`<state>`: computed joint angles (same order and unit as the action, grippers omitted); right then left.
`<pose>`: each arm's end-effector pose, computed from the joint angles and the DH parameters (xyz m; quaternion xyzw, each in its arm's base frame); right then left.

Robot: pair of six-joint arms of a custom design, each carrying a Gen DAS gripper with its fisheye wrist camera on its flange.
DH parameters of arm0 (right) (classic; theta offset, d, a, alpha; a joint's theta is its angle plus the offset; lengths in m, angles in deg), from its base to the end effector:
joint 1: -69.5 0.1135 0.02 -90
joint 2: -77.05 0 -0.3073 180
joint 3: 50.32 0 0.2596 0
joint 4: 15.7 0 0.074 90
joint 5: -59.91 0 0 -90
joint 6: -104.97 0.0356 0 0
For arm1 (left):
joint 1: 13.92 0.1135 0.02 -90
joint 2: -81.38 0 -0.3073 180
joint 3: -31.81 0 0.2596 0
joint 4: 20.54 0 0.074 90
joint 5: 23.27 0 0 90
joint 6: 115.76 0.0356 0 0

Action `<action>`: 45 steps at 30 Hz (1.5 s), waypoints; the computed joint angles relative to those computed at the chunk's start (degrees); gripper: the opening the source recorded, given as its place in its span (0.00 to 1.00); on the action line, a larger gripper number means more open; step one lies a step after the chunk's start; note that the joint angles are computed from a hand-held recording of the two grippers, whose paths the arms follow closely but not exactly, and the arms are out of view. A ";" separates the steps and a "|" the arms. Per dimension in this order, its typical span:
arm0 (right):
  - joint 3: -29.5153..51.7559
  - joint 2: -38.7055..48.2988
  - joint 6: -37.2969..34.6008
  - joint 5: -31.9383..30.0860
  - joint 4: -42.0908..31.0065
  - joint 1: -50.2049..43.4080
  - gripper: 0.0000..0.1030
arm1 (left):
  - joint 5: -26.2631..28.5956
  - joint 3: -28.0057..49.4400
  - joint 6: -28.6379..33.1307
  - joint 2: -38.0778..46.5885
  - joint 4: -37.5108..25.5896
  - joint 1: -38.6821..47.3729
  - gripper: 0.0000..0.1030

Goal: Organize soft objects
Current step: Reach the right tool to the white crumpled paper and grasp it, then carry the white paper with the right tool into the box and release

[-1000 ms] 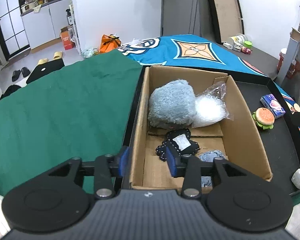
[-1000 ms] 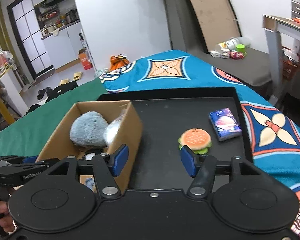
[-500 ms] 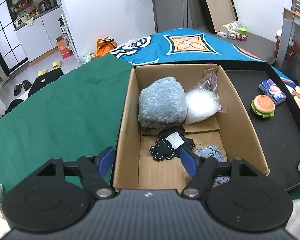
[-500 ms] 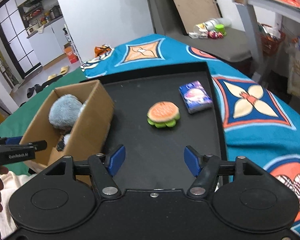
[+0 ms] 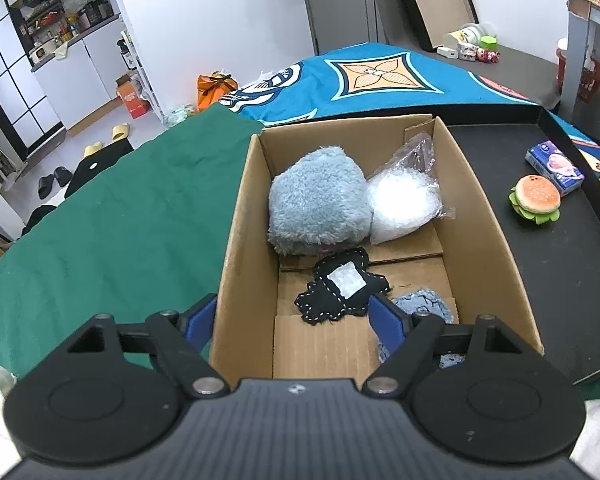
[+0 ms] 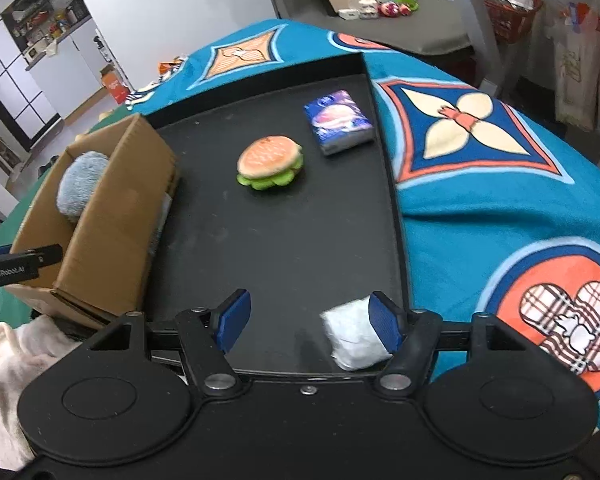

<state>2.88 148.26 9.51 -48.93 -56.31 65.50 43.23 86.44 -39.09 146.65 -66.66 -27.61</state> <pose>0.2242 -0.0042 0.2322 -0.0564 0.9491 0.1350 0.2789 0.2026 -0.0347 0.2555 -0.0553 0.9383 0.1243 0.3179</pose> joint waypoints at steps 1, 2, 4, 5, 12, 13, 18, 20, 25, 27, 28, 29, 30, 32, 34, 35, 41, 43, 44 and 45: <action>-0.03 0.46 -0.31 0.05 0.02 -0.41 0.63 | -0.38 0.20 -0.17 0.39 -0.06 -0.23 0.78; 0.00 1.06 -0.57 0.05 0.05 -0.85 0.63 | -0.73 0.37 -0.37 0.77 -0.10 -0.43 0.78; -0.26 2.12 -0.53 0.49 0.46 -1.35 0.62 | -1.16 0.58 -0.67 1.31 -0.10 -0.64 0.79; -0.49 2.69 -0.30 1.20 1.00 -1.47 0.62 | -1.31 0.70 -0.77 1.57 -0.10 -0.70 0.79; -1.88 5.32 -1.36 3.50 3.17 -0.33 0.53 | -2.12 1.52 -1.24 3.00 -0.67 -1.18 0.80; -2.20 5.13 -1.82 3.92 3.67 0.26 0.47 | -2.22 1.65 -1.37 3.12 -0.81 -1.24 0.80; -2.52 5.65 -2.44 4.44 4.17 1.24 0.45 | -2.77 2.03 -1.76 3.46 -1.38 -1.72 0.80; -2.23 5.44 -2.47 3.91 3.74 0.99 0.44 | -2.86 2.08 -1.79 3.51 -1.39 -1.76 0.80; -1.13 5.24 -2.69 2.16 2.79 -0.54 0.43 | -3.00 2.13 -1.88 3.43 -1.38 -1.89 0.80; -0.72 5.10 -2.51 1.86 2.73 -0.71 0.43 | -2.84 1.98 -1.79 3.18 -1.33 -1.78 0.80; -0.57 4.81 -2.36 1.73 2.64 -0.80 0.43 | -2.77 1.94 -1.76 3.11 -1.31 -1.71 0.80; -0.44 4.57 -2.25 1.66 2.60 -0.82 0.43 | -2.82 2.00 -1.76 3.18 -1.34 -1.78 0.80; -0.28 4.33 -2.02 1.65 2.64 -0.70 0.43 | -2.63 1.90 -1.68 3.00 -1.26 -1.68 0.80; 0.07 3.86 -1.66 1.63 2.55 -0.36 0.43 | -2.25 1.87 -1.68 2.70 -1.28 -1.47 0.80; 0.34 3.62 -1.16 1.91 2.89 0.46 0.43 | -1.76 1.78 -1.53 2.40 -1.20 -1.04 0.80; 0.43 3.79 -0.97 2.16 3.39 0.94 0.43 | -1.51 1.71 -1.39 2.25 -1.15 -0.74 0.80; 1.18 3.67 0.31 3.21 4.23 2.98 0.43 | -0.15 1.04 -1.02 1.26 -0.66 1.02 0.80; 1.21 3.51 0.89 3.65 4.64 3.79 0.43 | 0.37 0.67 -0.78 0.74 -0.55 1.66 0.80; 1.24 3.40 1.19 3.81 4.79 4.14 0.43 | 0.61 0.52 -0.63 0.51 -0.50 2.00 0.80; 1.22 3.27 1.48 3.97 5.00 4.53 0.43 | 0.86 0.37 -0.58 0.24 -0.49 2.34 0.80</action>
